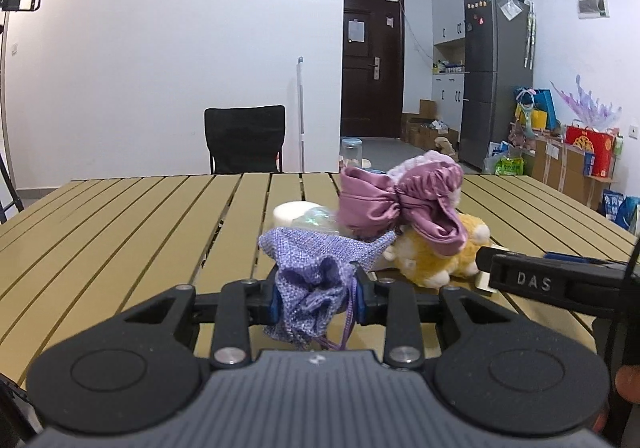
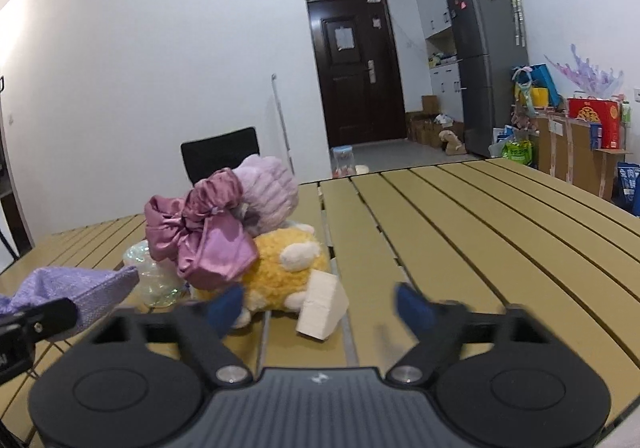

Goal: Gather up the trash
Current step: 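Grasp the white foam block on the table with the right tool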

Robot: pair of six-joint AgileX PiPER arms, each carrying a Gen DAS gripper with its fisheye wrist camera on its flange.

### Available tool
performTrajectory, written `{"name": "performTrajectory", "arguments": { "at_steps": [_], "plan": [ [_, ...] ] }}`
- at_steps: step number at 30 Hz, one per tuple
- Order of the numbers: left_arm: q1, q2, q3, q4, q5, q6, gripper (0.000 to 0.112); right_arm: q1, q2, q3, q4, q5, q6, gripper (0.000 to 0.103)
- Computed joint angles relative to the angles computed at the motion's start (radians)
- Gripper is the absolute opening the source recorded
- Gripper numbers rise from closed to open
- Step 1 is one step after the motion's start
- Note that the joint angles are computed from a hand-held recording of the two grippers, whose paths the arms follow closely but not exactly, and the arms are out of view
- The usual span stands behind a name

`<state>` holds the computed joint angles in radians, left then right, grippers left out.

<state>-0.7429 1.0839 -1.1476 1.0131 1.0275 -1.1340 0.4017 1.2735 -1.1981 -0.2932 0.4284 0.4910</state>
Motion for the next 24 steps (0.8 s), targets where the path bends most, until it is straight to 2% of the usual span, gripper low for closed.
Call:
{"name": "performTrajectory", "arguments": {
  "at_steps": [2, 7, 9, 12, 16, 24],
  "plan": [
    [0.027, -0.007, 0.002, -0.015, -0.009, 0.014, 0.032, 0.012, 0.03, -0.044, -0.007, 0.044, -0.001, 0.062],
    [0.089, -0.02, 0.007, -0.059, -0.039, 0.044, 0.032, -0.002, 0.1, -0.127, 0.081, 0.117, -0.067, 0.043],
    [0.099, -0.024, 0.009, -0.065, -0.043, 0.05, 0.032, -0.007, 0.123, -0.156, 0.095, 0.146, -0.074, 0.038],
    [0.104, -0.024, 0.009, -0.07, -0.045, 0.054, 0.032, -0.011, 0.142, -0.171, 0.125, 0.16, -0.09, 0.027],
    [0.099, -0.022, 0.007, -0.068, -0.038, 0.048, 0.032, -0.009, 0.147, -0.173, 0.118, 0.164, -0.08, 0.023],
    [0.099, -0.009, 0.003, -0.062, -0.042, 0.036, 0.032, -0.055, 0.116, -0.138, 0.198, 0.127, -0.147, 0.018]
  ]
}}
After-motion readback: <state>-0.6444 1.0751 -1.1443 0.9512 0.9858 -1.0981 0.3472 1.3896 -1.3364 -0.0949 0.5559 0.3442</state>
